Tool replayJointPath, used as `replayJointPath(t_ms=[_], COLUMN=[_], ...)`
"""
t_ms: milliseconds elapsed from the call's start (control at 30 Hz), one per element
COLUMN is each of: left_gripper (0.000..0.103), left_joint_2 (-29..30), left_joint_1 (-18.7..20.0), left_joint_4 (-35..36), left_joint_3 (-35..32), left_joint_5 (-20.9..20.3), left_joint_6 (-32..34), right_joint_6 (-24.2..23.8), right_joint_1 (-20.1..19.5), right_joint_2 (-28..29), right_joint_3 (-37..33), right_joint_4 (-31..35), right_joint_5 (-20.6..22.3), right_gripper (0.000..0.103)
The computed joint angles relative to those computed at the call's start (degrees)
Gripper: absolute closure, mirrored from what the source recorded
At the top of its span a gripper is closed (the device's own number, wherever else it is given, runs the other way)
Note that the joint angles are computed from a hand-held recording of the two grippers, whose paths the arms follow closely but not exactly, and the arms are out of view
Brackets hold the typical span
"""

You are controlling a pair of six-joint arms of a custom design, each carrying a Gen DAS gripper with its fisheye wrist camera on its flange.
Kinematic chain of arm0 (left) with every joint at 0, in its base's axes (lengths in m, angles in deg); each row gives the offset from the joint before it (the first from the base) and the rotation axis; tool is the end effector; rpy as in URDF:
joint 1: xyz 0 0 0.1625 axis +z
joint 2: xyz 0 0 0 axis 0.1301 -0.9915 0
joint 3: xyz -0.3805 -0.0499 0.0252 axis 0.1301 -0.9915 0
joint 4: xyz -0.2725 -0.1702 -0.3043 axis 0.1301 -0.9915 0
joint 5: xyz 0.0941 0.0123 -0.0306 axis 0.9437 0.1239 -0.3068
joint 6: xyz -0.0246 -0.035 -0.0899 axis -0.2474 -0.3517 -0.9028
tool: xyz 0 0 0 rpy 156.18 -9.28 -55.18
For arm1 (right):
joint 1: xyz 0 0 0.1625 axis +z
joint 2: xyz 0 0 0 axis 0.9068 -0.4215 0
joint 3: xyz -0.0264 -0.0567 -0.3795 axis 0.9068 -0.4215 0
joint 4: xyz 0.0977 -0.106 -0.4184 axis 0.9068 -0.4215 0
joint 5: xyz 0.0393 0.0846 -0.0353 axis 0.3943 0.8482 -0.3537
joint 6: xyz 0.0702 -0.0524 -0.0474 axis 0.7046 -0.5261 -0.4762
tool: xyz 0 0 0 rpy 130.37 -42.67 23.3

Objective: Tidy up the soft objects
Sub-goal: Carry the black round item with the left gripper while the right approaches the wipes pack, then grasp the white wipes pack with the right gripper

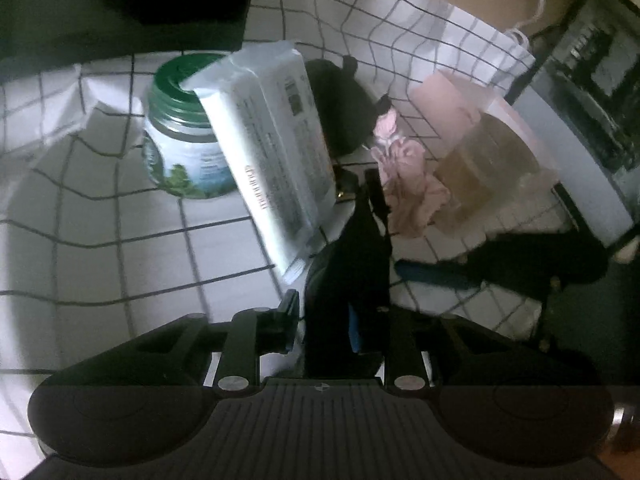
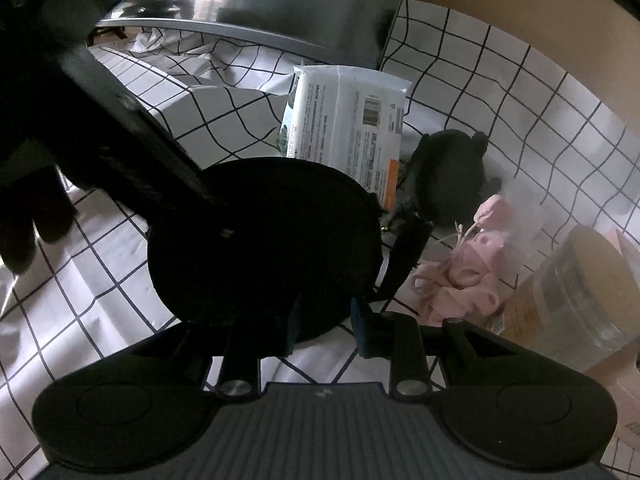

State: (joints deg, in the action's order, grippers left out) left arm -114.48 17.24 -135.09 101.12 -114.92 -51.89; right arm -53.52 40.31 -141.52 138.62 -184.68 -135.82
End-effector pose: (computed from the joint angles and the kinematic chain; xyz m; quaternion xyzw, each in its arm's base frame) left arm -0.1443 -0.2929 0.1828 -0.0250 0.9127 -0.3311 0.2383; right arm 0.2084 -0.3540 0.0461 0.6239 -0.7318 0.1576 0.2243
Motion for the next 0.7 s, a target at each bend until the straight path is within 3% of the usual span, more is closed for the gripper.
replayJointPath(t_ms=[167, 267, 333, 433, 567, 700], left_gripper=[0.075, 0.078, 0.081, 0.081, 0.081, 0.081], left_joint_2=[1.5, -1.3, -4.1, -9.2, -13.5, -11.9], left_joint_1=[2.8, 0.3, -3.3, -9.3, -18.5, -26.5], left_joint_4=[-10.8, -9.2, -3.0, 9.1, 30.7, 51.2], left_joint_3=[2.1, 4.1, 5.2, 5.9, 4.2, -0.3], left_joint_5=[-0.5, 1.0, 3.5, 6.2, 6.7, 1.7], left_joint_6=[1.9, -4.0, -11.6, -24.8, -45.7, -64.2], right_joint_6=[-1.2, -0.1, 1.0, 3.6, 7.0, 8.5], right_joint_1=[-0.8, -2.1, -2.1, -1.8, 0.1, 2.3], right_joint_2=[-1.6, -6.0, -8.7, -10.6, -9.3, -5.2], right_joint_3=[0.6, 0.9, 0.8, 0.0, -3.8, -7.8], right_joint_4=[0.8, 5.7, 7.8, 7.3, 9.6, 11.0], right_joint_5=[0.8, 3.3, 4.3, 7.0, 8.2, 7.8], right_gripper=[0.076, 0.076, 0.069, 0.037, 0.034, 0.033])
